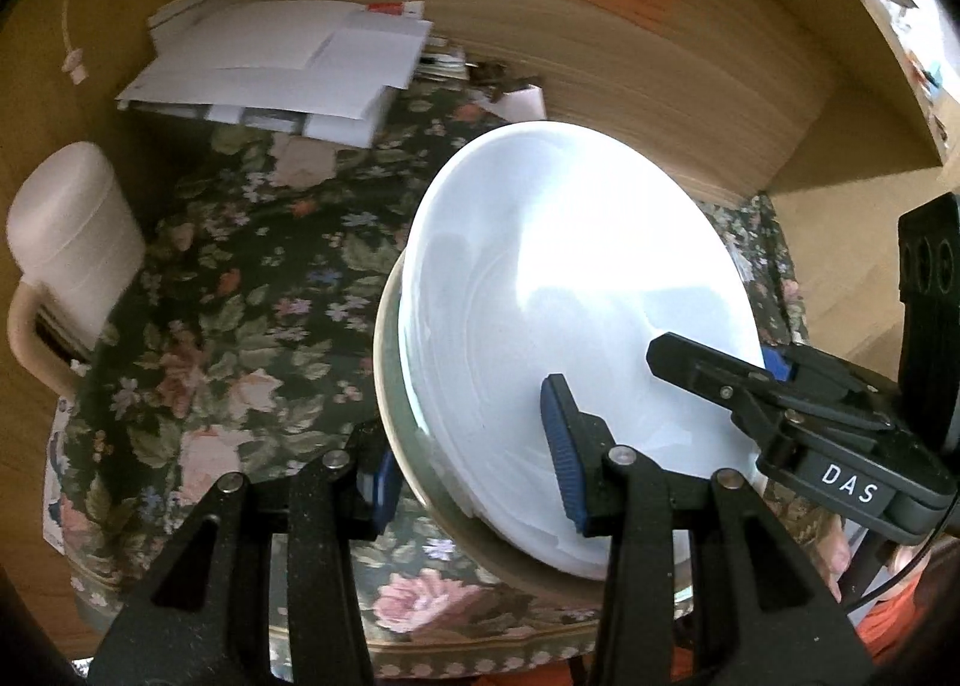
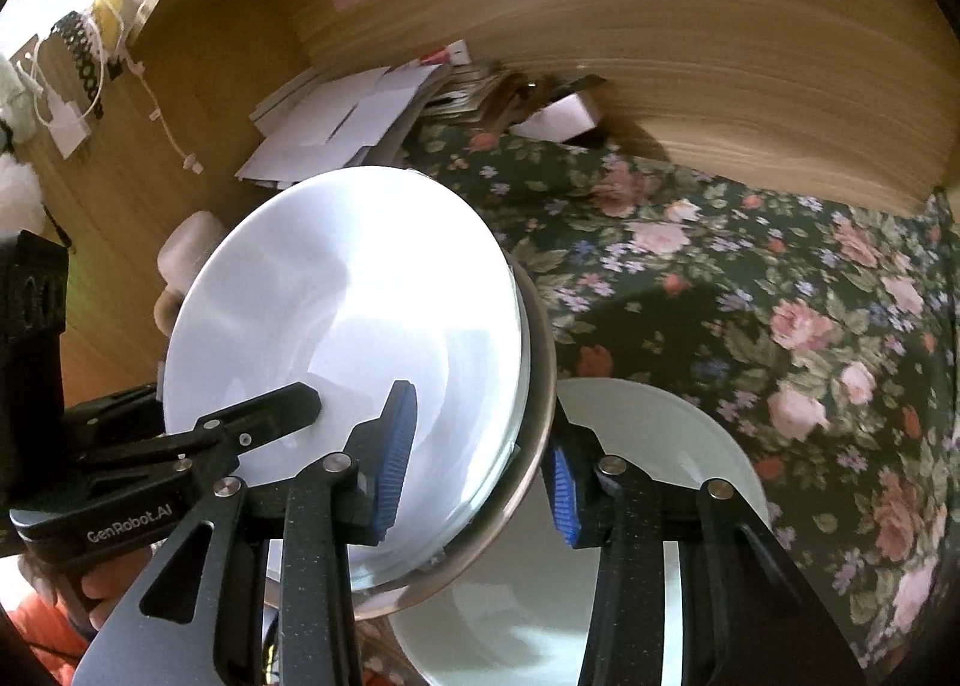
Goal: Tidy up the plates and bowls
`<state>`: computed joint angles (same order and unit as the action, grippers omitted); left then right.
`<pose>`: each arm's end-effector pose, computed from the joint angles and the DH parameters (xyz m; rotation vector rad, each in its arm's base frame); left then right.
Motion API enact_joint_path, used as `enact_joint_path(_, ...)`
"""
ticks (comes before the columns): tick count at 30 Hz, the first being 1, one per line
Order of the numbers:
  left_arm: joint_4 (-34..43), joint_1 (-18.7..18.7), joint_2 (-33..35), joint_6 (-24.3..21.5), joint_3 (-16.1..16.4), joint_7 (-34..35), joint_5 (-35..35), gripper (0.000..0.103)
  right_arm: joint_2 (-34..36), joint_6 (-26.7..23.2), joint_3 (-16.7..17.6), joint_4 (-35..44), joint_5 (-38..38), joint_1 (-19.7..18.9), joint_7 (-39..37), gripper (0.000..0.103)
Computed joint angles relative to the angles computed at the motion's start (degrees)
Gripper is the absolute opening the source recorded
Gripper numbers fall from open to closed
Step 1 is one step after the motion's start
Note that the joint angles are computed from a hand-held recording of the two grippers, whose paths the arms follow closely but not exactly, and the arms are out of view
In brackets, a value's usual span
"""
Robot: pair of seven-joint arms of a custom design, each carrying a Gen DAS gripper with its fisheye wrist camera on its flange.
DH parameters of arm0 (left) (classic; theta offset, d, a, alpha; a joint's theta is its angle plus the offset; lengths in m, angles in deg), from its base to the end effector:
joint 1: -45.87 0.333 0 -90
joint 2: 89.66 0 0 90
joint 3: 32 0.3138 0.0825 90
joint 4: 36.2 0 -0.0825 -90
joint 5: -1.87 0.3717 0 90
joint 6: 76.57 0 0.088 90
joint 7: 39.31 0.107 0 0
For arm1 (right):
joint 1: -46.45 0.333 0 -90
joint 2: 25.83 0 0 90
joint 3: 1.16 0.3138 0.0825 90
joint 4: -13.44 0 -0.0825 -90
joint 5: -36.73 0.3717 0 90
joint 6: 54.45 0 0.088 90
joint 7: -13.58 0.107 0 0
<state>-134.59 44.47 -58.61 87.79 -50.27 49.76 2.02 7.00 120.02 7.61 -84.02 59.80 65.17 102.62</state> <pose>0.6749 -0.2035 0.3650 -1.7174 2.1725 -0.8640 0.6517 0.2834 0.3556 -1.7118 1.6237 -0.2162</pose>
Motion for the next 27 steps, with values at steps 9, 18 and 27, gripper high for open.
enact_joint_path(9,0.2,-1.0,0.85,-0.48,-1.74,2.08,-0.04,0.043,-3.98,2.5,0.43,-6.97,2.27,-1.74,0.48,0.036)
enact_joint_path(18,1.32,-2.57,1.99,-2.28,-2.22,3.67,-0.14,0.043,-6.3,4.53,1.7,-12.01,4.25,-3.69,0.91,0.036)
enact_joint_path(27,3.14,-4.59,3.57,-4.98,-1.14,3.68,0.49,0.043,-5.83,4.12,3.93,-13.17,5.85,-6.31,-0.16,0.036)
